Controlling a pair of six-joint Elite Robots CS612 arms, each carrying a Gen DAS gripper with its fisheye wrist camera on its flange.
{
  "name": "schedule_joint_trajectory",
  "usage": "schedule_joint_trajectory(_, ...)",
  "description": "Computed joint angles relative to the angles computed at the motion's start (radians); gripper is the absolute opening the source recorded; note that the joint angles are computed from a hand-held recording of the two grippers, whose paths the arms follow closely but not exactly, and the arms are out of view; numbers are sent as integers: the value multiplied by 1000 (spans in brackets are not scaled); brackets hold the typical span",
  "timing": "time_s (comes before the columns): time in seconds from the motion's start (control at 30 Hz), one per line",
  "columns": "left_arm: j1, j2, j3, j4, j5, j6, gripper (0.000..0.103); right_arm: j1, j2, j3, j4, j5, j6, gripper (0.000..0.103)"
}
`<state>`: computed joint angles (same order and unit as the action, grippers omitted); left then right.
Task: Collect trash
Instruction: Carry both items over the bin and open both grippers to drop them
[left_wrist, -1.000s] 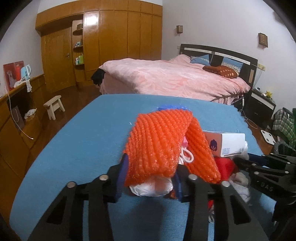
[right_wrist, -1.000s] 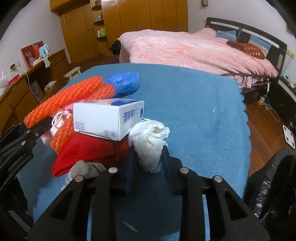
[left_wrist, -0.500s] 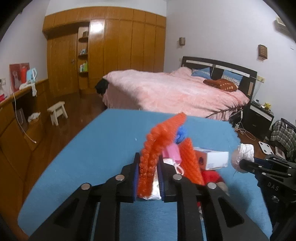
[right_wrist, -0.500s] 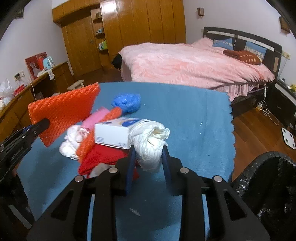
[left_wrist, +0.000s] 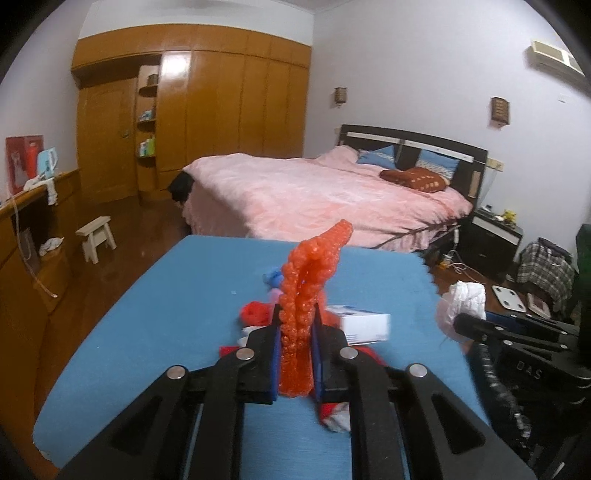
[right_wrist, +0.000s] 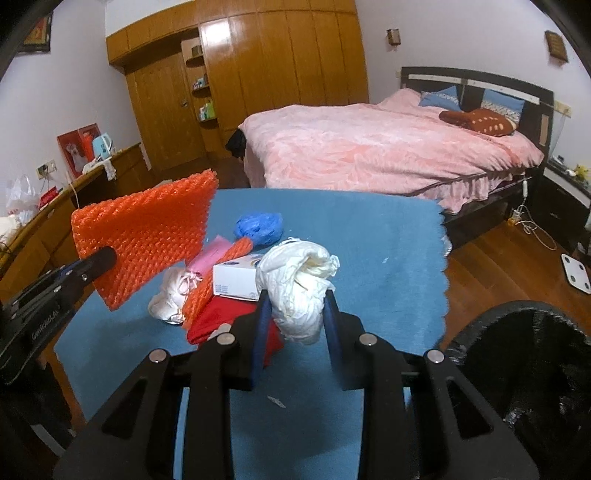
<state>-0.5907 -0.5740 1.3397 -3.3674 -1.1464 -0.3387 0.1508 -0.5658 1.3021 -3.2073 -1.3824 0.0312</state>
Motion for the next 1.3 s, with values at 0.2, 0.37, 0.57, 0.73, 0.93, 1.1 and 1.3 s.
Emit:
schedule_joint_trajectory(0.2, -21, 8, -32, 9, -59, 37, 13, -22, -47, 79, -61, -43, 22, 28)
schedule_joint_trajectory(0.37, -42, 22, -71, 25, -125, 69, 13, -46, -84, 149, -112, -86, 38, 28)
schedule_joint_trajectory(0.57, -64, 43, -119, 51, -204, 98, 13, -79, -122, 238, -158, -154, 62, 28)
schedule_joint_trajectory(0.73, -83, 66, -168, 76, -275, 120, 13, -109, -147, 300, -174, -218, 92, 28)
schedule_joint_trajectory(0.93, -108, 107, -252, 118, -357, 152, 13, -135, -158, 346, -184, -283, 121, 28)
schedule_joint_trajectory(1.1, -116, 134, -303, 167, -419, 168, 14, -152, -155, 364, -181, -311, 134, 28)
schedule_joint_trajectory(1.3, -112, 156, -339, 212, -484, 167, 56, -163, -149, 376, -169, -345, 162, 40)
